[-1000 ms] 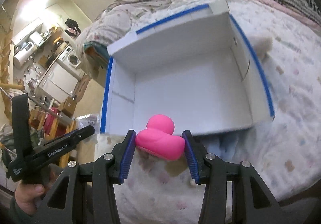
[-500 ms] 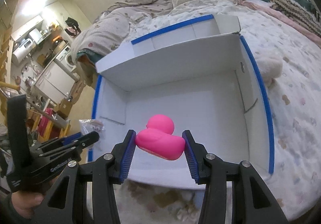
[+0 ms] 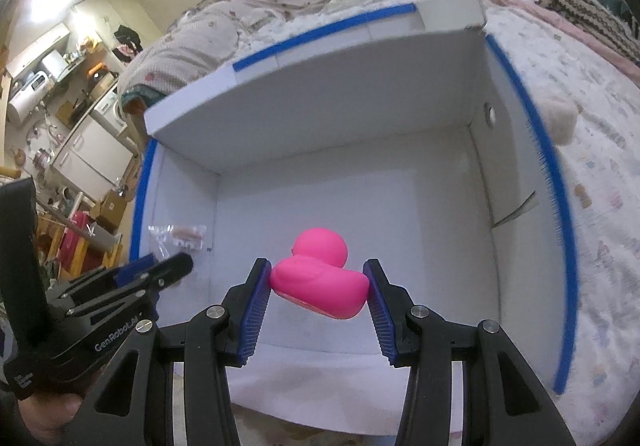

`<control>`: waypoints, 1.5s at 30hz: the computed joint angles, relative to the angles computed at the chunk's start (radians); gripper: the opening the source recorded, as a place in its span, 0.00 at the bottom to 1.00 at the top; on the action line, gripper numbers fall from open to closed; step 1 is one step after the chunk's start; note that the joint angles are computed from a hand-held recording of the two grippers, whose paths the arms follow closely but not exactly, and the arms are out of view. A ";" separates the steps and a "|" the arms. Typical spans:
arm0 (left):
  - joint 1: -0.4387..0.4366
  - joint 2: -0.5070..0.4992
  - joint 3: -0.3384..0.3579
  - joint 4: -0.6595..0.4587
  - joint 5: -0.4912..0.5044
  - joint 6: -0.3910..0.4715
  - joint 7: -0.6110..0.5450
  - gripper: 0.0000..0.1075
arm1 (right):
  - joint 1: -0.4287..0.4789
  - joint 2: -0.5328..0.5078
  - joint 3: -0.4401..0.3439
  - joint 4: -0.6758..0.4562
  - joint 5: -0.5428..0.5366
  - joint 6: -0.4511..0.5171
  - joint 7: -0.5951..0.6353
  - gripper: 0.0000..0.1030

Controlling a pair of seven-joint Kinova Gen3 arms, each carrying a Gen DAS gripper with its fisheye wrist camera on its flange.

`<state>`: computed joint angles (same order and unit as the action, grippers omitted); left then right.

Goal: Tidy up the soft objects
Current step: 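Carry the bag with the left gripper while the right carries the duck into the box, then open the right gripper to drop the duck while the left releases the bag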

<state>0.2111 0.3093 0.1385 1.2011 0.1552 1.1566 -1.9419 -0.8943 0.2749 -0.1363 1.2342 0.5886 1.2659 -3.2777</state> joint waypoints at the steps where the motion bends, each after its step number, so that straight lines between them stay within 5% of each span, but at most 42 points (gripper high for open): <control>1: -0.005 0.006 0.002 -0.002 0.010 0.006 -0.001 0.22 | 0.010 0.004 -0.003 0.001 -0.016 -0.012 0.009 0.49; 17: 0.023 0.035 -0.003 0.031 -0.035 0.023 0.013 0.22 | 0.079 0.056 0.011 -0.014 -0.244 -0.029 0.141 0.49; 36: 0.060 0.072 -0.005 0.005 -0.077 0.032 0.056 0.22 | 0.088 0.037 0.017 0.016 -0.235 -0.080 0.119 0.49; 45: 0.038 0.063 0.003 0.009 -0.046 0.033 0.032 0.35 | 0.050 0.009 0.026 0.028 -0.139 -0.067 0.020 0.75</control>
<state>0.2493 0.3725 0.1419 1.2102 0.1088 1.1894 -1.9096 -0.8445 0.2835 -0.1107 1.2621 0.4499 1.1994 -3.2580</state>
